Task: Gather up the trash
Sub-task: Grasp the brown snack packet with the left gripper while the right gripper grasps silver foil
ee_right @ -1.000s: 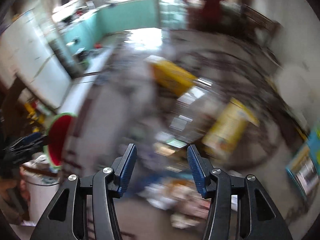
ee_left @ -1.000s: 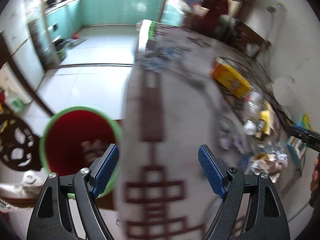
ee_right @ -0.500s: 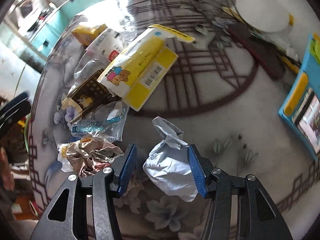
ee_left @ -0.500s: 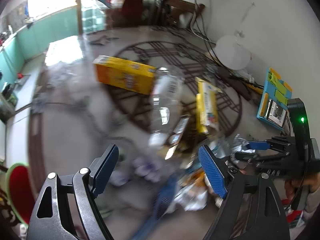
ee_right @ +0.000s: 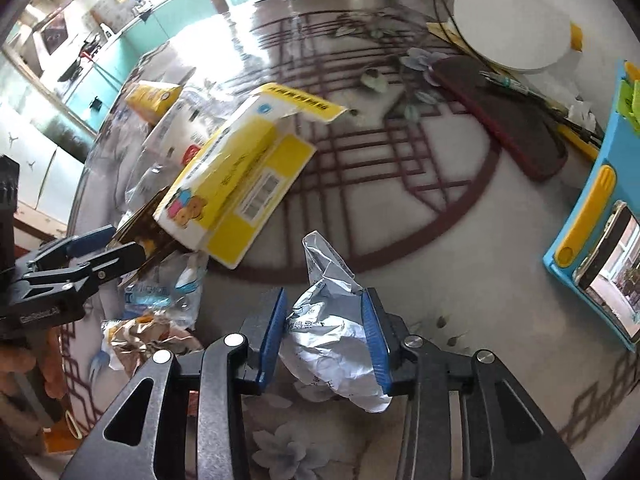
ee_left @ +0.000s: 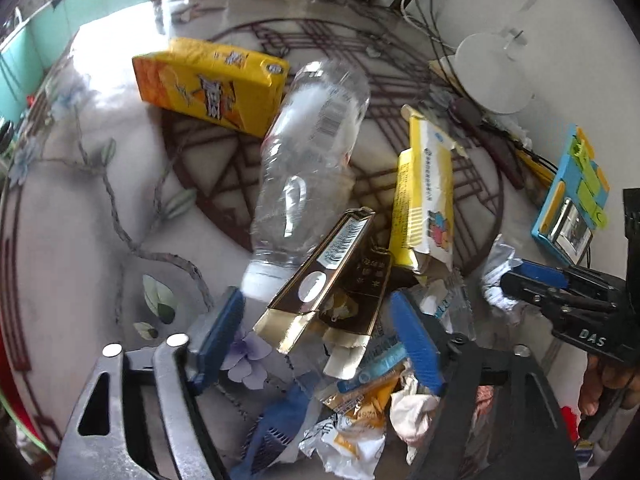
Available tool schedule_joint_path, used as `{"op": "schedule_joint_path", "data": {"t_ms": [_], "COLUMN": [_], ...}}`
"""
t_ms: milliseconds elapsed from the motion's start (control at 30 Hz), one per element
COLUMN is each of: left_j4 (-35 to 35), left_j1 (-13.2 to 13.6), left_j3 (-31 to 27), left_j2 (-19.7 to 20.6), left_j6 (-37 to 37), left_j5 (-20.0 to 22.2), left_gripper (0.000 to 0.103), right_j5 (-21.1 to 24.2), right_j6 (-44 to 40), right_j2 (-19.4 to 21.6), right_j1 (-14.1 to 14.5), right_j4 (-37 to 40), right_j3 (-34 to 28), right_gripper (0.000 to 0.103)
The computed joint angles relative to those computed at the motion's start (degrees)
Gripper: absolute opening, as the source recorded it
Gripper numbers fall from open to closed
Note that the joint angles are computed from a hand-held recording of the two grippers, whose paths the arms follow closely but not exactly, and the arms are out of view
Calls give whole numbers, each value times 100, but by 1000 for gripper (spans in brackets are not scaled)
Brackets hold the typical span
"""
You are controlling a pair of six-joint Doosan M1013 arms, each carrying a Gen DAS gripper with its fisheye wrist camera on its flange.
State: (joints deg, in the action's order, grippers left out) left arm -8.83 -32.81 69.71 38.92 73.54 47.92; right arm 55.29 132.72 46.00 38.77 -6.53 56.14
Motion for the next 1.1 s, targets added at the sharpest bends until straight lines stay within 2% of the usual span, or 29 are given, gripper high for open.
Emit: {"op": "schedule_joint_path", "data": {"t_ms": [33, 100, 200, 267, 733, 1100], "left_j4": [-43, -170, -460, -444, -336, -6], "left_j1": [5, 27, 72, 72, 215, 351], "left_j3": [-26, -80, -70, -24, 795, 1280], "left_j2": [28, 87, 106, 74, -675, -1026], "left_j6": [-6, -5, 25, -28, -466, -912], "left_j5": [50, 147, 184, 163, -771, -1052], "left_gripper": [61, 39, 23, 18, 17, 17], "right_j5": [-17, -35, -68, -87, -332, 81], "right_j6": [-8, -6, -49, -34, 117, -256], "right_j2": [-12, -29, -20, -23, -37, 384], "right_j1": [-15, -12, -9, 16, 221, 411], "right_j4": [15, 11, 19, -7, -648, -596], "right_j3": [14, 26, 4, -13, -526, -1376], "right_gripper": [36, 36, 36, 36, 36, 36]}}
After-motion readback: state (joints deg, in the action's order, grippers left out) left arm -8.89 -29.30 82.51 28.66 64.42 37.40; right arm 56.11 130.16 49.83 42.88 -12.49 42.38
